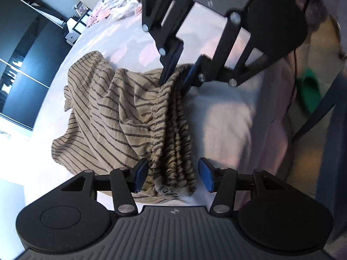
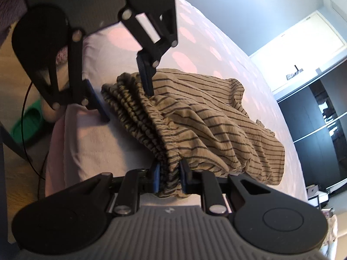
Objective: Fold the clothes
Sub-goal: 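Lift the pants by the waistband with both tools, folding them in half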
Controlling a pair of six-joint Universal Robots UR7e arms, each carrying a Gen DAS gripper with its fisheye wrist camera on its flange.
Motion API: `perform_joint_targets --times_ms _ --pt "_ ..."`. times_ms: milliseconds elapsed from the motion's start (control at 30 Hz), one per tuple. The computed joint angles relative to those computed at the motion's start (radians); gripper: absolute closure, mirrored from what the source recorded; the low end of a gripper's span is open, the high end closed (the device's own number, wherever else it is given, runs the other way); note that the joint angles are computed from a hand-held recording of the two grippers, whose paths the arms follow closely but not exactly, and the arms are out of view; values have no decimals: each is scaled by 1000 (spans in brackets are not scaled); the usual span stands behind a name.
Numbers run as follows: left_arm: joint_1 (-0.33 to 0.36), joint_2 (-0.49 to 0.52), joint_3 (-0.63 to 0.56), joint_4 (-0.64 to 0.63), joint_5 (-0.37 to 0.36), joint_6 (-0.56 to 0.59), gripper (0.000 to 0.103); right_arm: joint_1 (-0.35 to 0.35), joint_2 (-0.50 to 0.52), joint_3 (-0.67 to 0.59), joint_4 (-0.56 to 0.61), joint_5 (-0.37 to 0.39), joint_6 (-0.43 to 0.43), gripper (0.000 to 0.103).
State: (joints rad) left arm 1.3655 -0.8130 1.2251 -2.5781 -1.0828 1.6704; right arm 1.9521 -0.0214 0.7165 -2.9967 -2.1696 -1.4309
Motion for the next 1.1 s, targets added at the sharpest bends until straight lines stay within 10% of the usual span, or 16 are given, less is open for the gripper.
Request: perform_joint_targets --times_ms 100,233,367,867,1100 --pt "-2 12 -21 10 2 -23 83 -2 -10 20 -7 -3 -3 83" --pt "-7 25 -90 125 2 -150 90 -2 -27 69 -58 0 -42 74" --pt "-12 27 -132 199 -12 -239 90 3 -54 174 -216 53 -162 34" --pt "-13 77 -355 502 -86 -502 91 -26 -15 219 -419 70 -429 40" --pt "-8 89 -409 569 -109 -565 91 -18 174 -153 -343 71 -480 70"
